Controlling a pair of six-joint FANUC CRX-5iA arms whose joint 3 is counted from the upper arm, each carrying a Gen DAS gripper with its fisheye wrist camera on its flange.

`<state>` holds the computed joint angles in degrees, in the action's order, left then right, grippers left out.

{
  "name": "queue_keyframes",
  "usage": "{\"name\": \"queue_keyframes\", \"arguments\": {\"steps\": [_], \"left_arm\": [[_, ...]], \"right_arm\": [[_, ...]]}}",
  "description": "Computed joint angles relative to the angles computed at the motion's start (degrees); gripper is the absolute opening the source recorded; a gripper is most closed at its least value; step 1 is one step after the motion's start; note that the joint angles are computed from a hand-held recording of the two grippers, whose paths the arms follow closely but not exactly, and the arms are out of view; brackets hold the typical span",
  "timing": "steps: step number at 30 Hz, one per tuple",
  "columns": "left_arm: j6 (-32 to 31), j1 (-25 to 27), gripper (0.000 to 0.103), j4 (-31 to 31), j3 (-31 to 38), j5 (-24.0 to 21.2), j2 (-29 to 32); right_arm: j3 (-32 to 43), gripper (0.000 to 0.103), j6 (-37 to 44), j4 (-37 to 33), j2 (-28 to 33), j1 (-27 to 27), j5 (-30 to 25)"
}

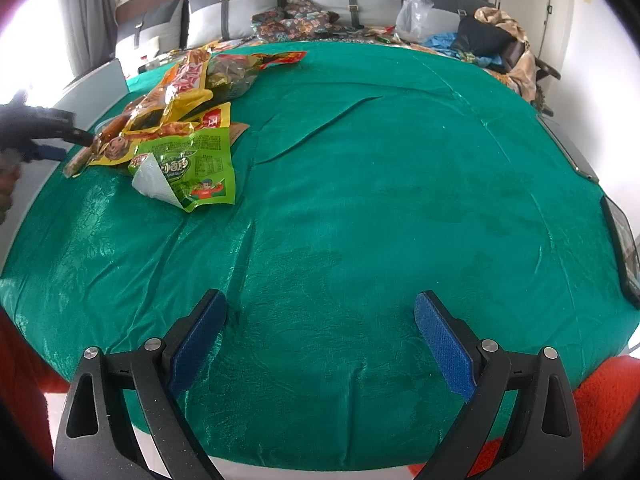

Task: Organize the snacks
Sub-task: 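Grasp the wrapped pastry bar with the left tool, then lift the pastry bar with the left tool while the right tool grasps the green bag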

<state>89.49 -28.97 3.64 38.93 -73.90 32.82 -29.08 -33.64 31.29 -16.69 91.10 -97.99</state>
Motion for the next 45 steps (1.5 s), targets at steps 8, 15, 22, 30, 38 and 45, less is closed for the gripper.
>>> {"name": "queue_keyframes", "arguments": {"steps": [8, 15, 22, 30, 38, 45], "left_arm": [[-3.07, -0.33, 0.038, -0.96, -6.9, 8.01, -3.76], [-6.47, 1.55, 0.03, 3.27, -19.44, 11.86, -11.97], [-6.88, 4.43, 0.03, 12.26, -36.24, 17.59, -23.46], [-9.18, 6.21, 0.03, 19.03, -46.75, 23.11, -31.54], [-12.29, 7.65, 0.031, 23.82, -51.49, 25.41, -33.99], [-16.02, 8.0, 0.031, 25.65, -54.22, 26.6, -35.93]], "right_arm": [[0.09, 0.097, 0.77, 0.68, 0.47, -0.78, 0.58], [-0.13, 0.097, 0.44, 0.94, 0.55, -0.88, 0.6], [-0.14, 0.097, 0.19, 0.91, 0.57, -0.6, 0.42], [-1.58, 0.097, -2.15, 1.66, -3.02, 0.95, 1.76], [-3.0, 0.095, 14.5, 8.46, -5.54, -13.87, 24.2], [9.45, 0.087, 36.07, 0.24, 8.09, -25.73, 27.27]]}}
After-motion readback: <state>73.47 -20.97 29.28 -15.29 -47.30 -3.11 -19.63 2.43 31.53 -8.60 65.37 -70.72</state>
